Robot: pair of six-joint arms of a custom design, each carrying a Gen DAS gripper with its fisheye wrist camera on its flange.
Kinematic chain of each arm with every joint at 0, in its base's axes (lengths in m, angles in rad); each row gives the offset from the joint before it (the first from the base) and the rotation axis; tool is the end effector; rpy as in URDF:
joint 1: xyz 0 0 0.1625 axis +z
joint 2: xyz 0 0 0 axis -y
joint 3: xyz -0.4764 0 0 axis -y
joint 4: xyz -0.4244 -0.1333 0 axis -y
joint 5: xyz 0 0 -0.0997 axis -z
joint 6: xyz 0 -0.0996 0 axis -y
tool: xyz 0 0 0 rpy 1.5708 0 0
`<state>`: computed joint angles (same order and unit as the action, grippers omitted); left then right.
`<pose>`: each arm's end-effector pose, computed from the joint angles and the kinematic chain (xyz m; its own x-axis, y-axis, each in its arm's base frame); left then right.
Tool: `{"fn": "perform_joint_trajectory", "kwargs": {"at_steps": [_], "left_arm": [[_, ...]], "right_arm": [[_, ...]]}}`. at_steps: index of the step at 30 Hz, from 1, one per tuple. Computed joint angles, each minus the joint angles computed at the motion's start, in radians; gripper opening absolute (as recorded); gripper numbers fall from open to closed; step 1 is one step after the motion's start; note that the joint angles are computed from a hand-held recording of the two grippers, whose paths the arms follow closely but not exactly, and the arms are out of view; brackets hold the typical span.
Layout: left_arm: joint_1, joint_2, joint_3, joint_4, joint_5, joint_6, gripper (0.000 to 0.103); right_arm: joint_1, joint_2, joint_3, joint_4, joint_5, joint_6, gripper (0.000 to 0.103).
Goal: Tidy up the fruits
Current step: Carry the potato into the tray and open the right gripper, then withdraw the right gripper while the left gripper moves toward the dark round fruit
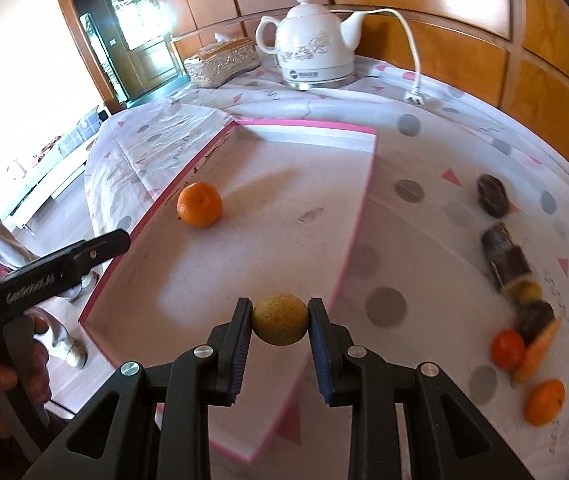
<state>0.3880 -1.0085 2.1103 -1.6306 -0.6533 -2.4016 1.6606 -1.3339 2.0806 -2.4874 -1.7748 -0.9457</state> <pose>-0.3305 -0.3645 0.0704 -0.6137 -0.7357 -0.2863 -0.0720 0.4133 -0.9077 0.1609 -0.5257 0.2581 -0.5009 -0.8274 0.2540 -0.8451 0.5309 0.0630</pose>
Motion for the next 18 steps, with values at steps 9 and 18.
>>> {"fn": "perform_joint_trajectory", "kwargs": {"at_steps": [9, 18], "left_arm": [[0.002, 0.000, 0.005, -0.009, 0.000, 0.011, 0.085], [-0.001, 0.011, -0.011, 0.001, 0.016, 0.031, 0.085]], "right_arm": [[0.022, 0.062, 0.005, -0.072, -0.029, 0.016, 0.038], [0.022, 0.023, 0.031, -0.128, -0.018, -0.011, 0.043]]}}
